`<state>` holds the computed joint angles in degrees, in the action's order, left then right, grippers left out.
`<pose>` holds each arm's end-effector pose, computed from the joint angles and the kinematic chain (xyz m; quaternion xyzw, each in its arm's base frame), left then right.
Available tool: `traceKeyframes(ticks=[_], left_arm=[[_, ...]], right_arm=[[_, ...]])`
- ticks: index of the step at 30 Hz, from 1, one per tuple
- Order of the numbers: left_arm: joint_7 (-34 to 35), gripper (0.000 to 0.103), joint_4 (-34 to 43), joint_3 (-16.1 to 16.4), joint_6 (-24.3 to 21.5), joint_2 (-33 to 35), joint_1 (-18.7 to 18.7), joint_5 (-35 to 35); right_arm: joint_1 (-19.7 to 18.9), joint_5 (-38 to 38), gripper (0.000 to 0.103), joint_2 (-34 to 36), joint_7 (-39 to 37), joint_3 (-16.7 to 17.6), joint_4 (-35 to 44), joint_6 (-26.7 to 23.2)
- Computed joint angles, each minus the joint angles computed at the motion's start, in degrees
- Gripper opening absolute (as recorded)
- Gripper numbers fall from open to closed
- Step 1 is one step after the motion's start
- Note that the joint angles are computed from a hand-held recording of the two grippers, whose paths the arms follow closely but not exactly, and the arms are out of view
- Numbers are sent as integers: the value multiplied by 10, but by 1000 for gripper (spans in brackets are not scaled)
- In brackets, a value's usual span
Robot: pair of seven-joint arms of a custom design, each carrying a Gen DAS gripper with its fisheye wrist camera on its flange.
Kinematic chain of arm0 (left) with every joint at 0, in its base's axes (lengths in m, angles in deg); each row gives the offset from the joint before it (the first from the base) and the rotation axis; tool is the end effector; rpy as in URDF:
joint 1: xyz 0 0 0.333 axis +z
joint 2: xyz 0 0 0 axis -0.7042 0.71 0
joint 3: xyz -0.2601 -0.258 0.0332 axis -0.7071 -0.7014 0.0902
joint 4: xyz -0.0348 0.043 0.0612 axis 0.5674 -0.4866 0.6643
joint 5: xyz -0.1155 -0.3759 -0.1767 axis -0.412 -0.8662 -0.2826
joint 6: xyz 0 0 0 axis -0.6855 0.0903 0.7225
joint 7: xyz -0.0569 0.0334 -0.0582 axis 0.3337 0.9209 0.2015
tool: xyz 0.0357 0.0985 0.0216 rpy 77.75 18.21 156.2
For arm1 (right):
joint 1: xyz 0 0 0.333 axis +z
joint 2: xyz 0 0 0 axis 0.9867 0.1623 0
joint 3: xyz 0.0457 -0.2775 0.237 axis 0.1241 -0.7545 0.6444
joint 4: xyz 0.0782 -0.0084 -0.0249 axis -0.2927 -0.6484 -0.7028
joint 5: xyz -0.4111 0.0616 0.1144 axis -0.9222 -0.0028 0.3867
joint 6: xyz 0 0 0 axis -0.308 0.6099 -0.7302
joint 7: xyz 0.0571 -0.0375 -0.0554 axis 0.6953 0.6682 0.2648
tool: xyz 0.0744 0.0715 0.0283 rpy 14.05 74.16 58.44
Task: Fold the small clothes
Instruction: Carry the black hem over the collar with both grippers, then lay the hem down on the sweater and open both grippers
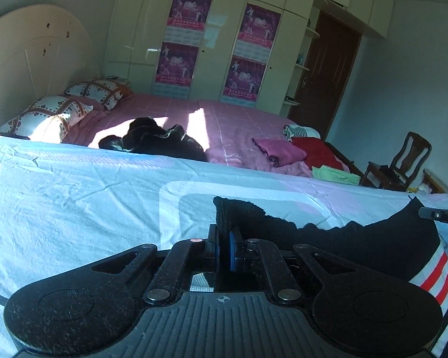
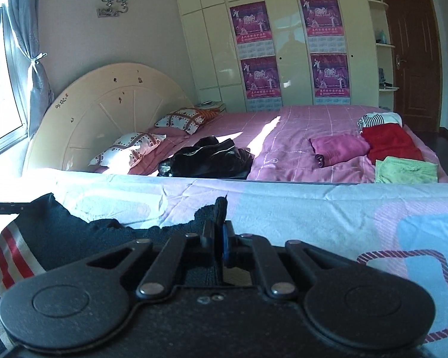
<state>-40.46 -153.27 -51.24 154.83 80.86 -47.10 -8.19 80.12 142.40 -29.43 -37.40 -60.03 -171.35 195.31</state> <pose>0.5581 -0.1685 0.5068 -0.7385 0.4663 -0.3627 0.3250 0.7574 0.0741 0.5368 -0.7817 0.3698 -0.1126 0.4894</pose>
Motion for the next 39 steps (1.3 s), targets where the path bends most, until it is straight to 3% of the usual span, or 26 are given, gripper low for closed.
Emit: traceKeyframes(ticks=[3, 6, 7, 10, 12, 13, 15, 17, 21, 26, 30, 31, 34, 37, 39], left_arm=[[22, 5, 6, 4, -4, 18, 1, -30], [129, 6, 12, 7, -19, 44, -6, -135], [123, 6, 14, 9, -22, 47, -9, -126], [157, 19, 23, 9, -53, 51, -19, -143], [180, 75, 33, 2, -128, 48, -32, -162], [167, 80, 31, -1, -166, 39, -38, -153], [110, 80, 6, -4, -172, 6, -39, -113], [75, 80, -14, -20, -200, -27, -43, -77], [94, 80, -9, -47, -198, -41, -56, -46], [158, 80, 80, -44, -137, 47, -77, -74], [208, 80, 126, -27, -116, 106, -97, -156], [231, 80, 129, -24, -114, 115, -100, -183], [219, 80, 113, -7, -121, 110, -114, -173], [178, 80, 68, -1, -143, 72, -115, -144], [179, 80, 48, -8, -167, 54, -112, -137]], right_arm=[[11, -24, 6, 17, 29, -5, 10, 23], [29, -103, 6, 37, 94, -19, 18, 37], [30, -123, 6, 42, 107, -19, 19, 35], [18, -124, 6, 42, 112, -5, 17, 38], [16, -128, 9, 34, 106, -1, 7, 48], [16, -125, 22, 20, 97, 1, -8, 66], [12, -99, 32, -11, 55, 9, -46, 115], [-6, -39, 37, -46, -13, 19, -80, 112], [4, -19, 19, -103, -68, 0, -133, 45], [70, -59, 11, -97, -5, -5, -126, 26], [103, -113, 11, -68, 37, -4, -104, 26], [108, -129, 11, -65, 35, -3, -107, 35], [111, -146, 9, -70, 13, -3, -128, 81], [120, -203, 9, -61, 93, -29, -134, 183], [98, -220, 8, -44, 133, -35, -113, 175]])
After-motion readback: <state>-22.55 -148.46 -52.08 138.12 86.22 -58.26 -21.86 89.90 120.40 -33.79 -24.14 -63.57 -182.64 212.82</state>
